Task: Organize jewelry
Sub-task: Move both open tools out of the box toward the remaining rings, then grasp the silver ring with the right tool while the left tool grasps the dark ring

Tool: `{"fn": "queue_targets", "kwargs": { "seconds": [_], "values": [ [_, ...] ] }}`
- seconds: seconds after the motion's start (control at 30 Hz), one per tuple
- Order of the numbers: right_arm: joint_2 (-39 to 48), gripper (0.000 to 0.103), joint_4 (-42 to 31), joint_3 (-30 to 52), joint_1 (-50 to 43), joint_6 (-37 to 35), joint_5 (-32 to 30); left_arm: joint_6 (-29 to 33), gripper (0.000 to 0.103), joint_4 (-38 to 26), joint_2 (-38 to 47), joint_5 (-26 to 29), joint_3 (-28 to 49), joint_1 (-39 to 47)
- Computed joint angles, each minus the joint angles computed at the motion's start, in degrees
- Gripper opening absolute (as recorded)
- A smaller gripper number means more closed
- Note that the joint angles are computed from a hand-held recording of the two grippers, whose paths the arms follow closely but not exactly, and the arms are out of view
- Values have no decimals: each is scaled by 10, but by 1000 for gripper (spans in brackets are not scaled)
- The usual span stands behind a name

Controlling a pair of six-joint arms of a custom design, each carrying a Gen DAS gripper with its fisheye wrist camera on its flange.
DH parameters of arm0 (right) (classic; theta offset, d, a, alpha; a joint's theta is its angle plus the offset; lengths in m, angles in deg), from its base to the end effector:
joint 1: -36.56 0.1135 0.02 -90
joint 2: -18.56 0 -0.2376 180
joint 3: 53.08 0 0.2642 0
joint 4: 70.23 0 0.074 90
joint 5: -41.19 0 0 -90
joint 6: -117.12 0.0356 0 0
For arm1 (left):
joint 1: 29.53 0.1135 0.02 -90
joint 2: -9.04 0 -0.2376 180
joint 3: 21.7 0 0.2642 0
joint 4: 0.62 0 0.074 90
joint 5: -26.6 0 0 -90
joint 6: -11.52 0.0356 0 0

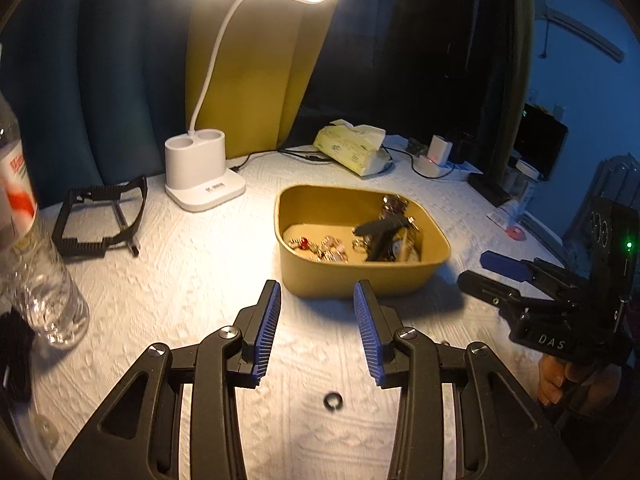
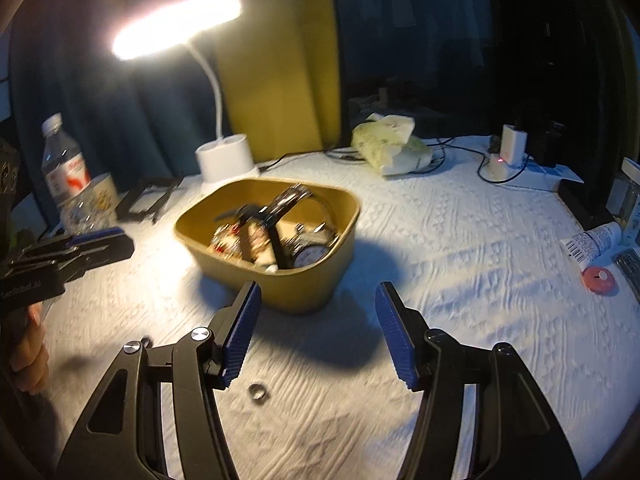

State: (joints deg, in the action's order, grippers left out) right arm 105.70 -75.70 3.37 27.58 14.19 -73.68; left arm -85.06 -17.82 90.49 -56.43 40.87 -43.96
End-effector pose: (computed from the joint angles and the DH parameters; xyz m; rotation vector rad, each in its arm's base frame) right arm 0.3196 -0.0353 0.1532 -0.3122 2.1237 0.2560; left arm 0.3118 -0.0847 0.1986 0.2200 2.2048 -0.3380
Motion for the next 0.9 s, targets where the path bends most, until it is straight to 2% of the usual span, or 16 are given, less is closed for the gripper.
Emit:
{"fn": "queue_targets", "kwargs": {
  "seconds": [0.2, 0.37, 0.43, 0.53, 0.9],
  "values": [
    [-20, 59, -40, -23, 18, -37, 15, 4, 41, 6, -29, 9, -40, -3],
    [-16, 42, -64, -26, 24, -55, 27, 10, 41, -1, -36, 8, -53, -8],
    [-13, 33, -75, -24, 29, -61, 30, 13, 41, -6, -37, 9, -57, -10],
    [-6, 25, -86, -20, 35, -66, 36, 18, 41, -13, -34, 11, -60, -13],
    [10, 12, -96, -10, 52, -78, 50, 20, 41, -39, -4, 11, -45, -15]
  ]
}}
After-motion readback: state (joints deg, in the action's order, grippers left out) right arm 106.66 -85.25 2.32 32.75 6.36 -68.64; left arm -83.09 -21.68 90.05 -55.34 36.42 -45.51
